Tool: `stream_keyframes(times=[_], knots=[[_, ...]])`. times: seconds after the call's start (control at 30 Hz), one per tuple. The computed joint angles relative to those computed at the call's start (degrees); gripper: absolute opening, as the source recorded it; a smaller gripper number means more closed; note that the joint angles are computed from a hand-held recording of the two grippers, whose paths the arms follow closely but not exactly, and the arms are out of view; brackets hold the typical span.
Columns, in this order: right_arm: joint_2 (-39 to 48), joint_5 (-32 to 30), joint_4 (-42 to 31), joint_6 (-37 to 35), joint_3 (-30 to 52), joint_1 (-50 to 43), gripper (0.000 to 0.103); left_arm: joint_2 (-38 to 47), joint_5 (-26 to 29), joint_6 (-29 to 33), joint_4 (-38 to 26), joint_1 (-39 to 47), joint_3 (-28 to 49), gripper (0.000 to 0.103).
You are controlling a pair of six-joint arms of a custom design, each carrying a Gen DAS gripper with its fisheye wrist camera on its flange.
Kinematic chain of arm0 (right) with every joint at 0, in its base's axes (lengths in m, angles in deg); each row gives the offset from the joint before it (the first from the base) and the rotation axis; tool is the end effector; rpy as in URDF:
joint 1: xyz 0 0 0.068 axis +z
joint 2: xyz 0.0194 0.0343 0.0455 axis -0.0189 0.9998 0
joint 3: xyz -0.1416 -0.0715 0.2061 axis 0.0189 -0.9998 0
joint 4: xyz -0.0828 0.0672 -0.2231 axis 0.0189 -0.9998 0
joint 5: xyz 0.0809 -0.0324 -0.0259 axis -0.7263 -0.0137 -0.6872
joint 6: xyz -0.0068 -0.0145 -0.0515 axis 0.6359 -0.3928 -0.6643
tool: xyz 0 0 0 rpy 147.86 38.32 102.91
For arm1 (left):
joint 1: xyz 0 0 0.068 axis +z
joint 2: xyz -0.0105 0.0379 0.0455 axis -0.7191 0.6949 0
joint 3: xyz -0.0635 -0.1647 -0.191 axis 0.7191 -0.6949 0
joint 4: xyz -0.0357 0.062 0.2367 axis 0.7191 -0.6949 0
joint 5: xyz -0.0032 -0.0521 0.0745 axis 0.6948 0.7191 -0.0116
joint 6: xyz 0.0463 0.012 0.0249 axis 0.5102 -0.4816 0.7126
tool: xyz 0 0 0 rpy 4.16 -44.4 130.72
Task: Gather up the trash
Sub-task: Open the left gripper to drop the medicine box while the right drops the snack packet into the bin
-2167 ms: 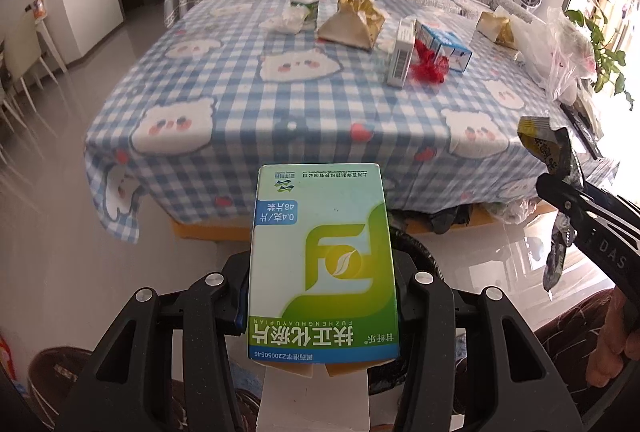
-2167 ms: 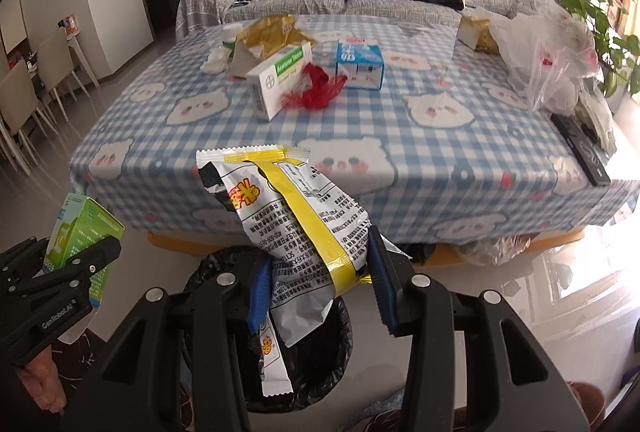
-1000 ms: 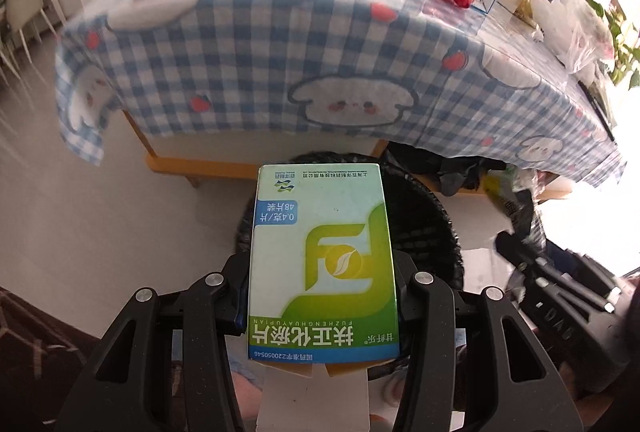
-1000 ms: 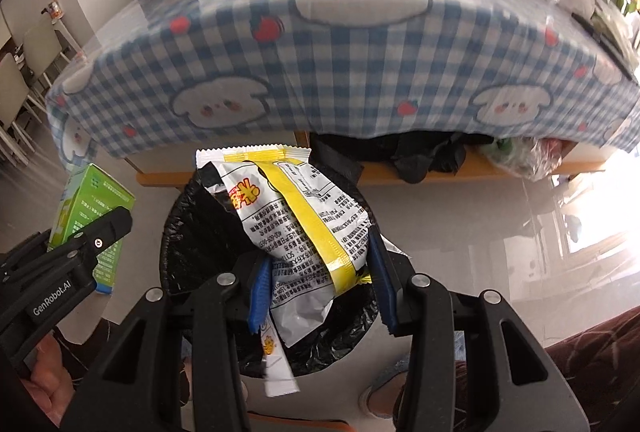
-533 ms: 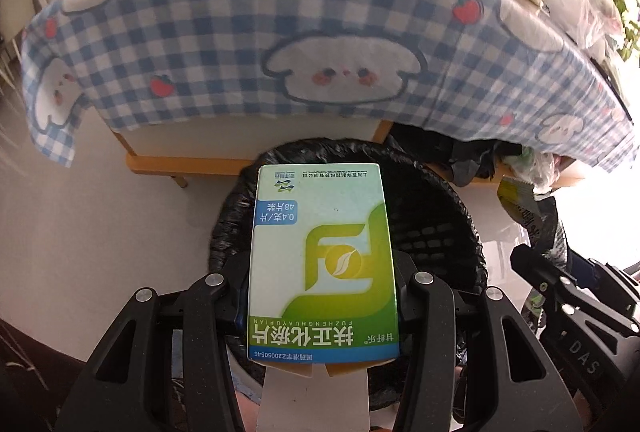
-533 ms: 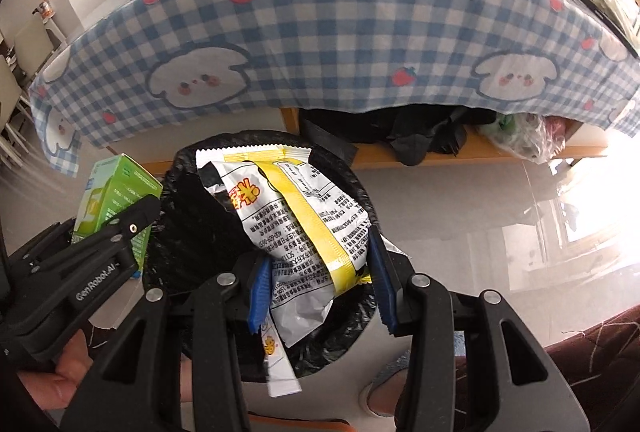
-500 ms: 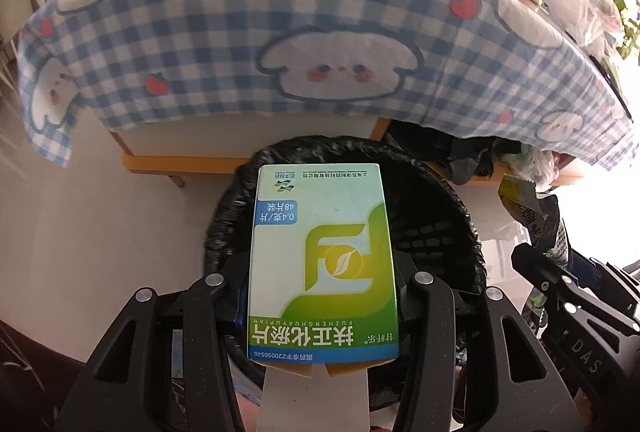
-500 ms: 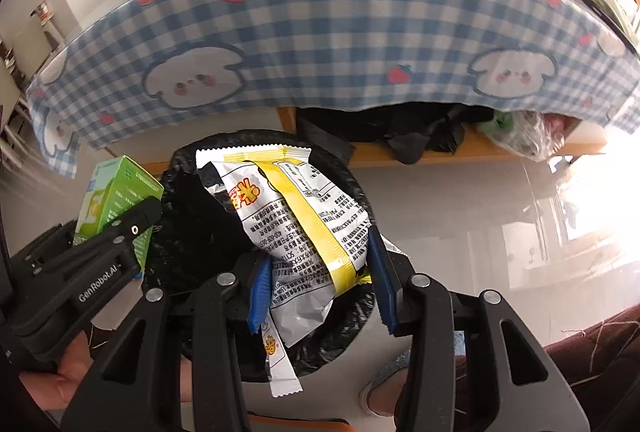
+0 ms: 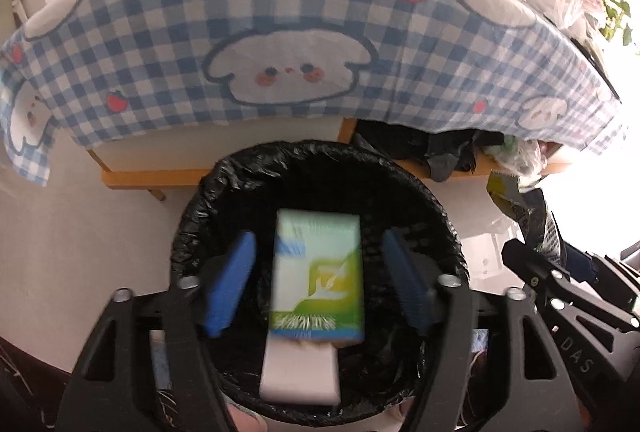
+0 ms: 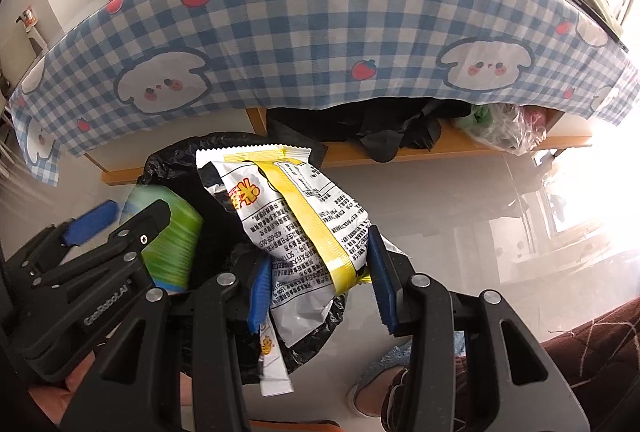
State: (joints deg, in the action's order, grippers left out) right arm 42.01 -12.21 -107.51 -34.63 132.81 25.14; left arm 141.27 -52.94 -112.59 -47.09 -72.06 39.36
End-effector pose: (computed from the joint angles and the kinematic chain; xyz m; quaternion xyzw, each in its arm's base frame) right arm 0.2946 0.1371 0.1867 -0.0081 0.9682 0.0046 0.2501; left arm 0.2807 -0.1316 0.2017 -0.0174 0.9626 -0.0509 0.2655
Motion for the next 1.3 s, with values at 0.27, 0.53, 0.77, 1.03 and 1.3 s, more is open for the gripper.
stream_keyframes(times=[0.27,0.53,0.77,1.03,1.3], knots=[[4.4,-0.3,1.0,1.1,2.5,1.8,0.041,-4.0,0.2,1.6,0.8,4.3,-2.7,0.097],[10.0,-1.5,0.9,2.8,6.9,3.8,0.041,-6.3,0.1,3.4,-0.3,8.5,-4.5,0.097],[12.7,-1.8,0.1,3.7,10.4,5.1,0.041,-7.8,0.3,5.2,-1.4,12.8,-5.4,0.097],[13.6,-1.4,0.3,3.1,11.7,6.2,0.048,-7.7,-0.2,5.8,-2.1,14.2,-5.0,0.097],[10.6,1.0,-0.7,3.0,10.5,6.0,0.068,-6.8,0.4,5.7,-2.7,13.8,-3.9,0.097]])
